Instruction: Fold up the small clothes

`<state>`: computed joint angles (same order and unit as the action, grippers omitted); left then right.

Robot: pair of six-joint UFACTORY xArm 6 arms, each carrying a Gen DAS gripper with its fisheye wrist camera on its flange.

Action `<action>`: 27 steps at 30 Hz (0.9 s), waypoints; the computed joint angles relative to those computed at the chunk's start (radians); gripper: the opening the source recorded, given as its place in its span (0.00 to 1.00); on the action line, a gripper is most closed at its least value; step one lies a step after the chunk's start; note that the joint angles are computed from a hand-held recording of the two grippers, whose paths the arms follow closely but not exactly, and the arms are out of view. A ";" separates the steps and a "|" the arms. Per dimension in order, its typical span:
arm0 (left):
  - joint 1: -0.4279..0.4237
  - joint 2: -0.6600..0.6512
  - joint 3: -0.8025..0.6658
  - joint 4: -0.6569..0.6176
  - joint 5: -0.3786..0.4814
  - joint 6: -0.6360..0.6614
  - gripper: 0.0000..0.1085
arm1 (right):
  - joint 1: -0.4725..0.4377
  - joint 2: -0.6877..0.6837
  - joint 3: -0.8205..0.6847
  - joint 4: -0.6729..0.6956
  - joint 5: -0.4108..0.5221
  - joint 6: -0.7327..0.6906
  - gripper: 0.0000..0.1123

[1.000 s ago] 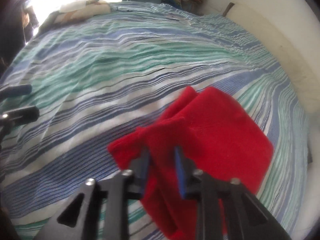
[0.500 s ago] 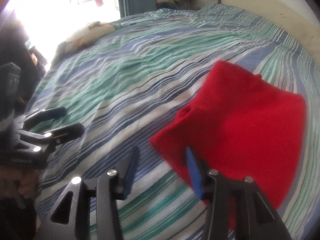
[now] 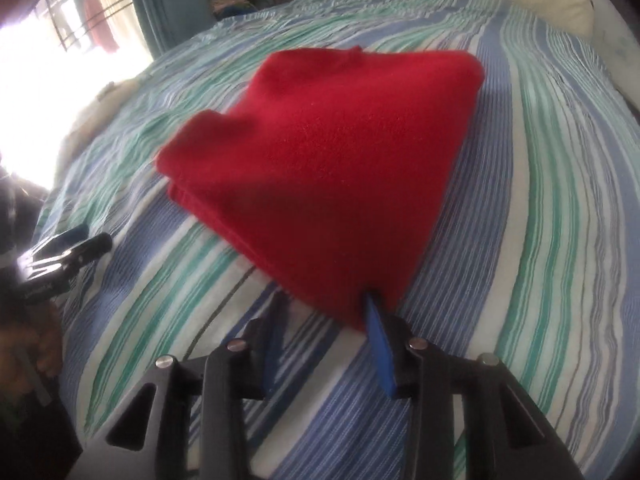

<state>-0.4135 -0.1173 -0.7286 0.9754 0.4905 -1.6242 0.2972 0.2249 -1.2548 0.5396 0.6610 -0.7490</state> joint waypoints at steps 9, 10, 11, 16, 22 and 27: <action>-0.031 -0.027 -0.100 0.000 -0.132 0.094 0.93 | -0.137 -0.248 0.266 0.219 0.028 -0.140 0.54; -0.025 0.013 -0.149 -0.034 -0.173 0.151 0.93 | -0.154 -0.261 0.283 0.220 0.030 -0.137 0.54; -0.022 0.057 -0.206 -0.065 -0.200 0.203 0.93 | -0.171 -0.269 0.295 0.228 0.035 -0.135 0.54; -0.003 0.306 -0.474 -0.190 -0.210 0.348 0.93 | -0.212 -0.263 0.318 0.312 0.011 -0.149 0.55; 0.033 0.416 -0.424 -0.498 -0.199 0.515 0.68 | -0.208 -0.246 0.376 0.493 -0.073 -0.313 0.56; -0.006 0.327 -0.373 -0.334 -0.109 0.440 0.79 | -0.208 -0.248 0.391 0.567 -0.079 -0.395 0.59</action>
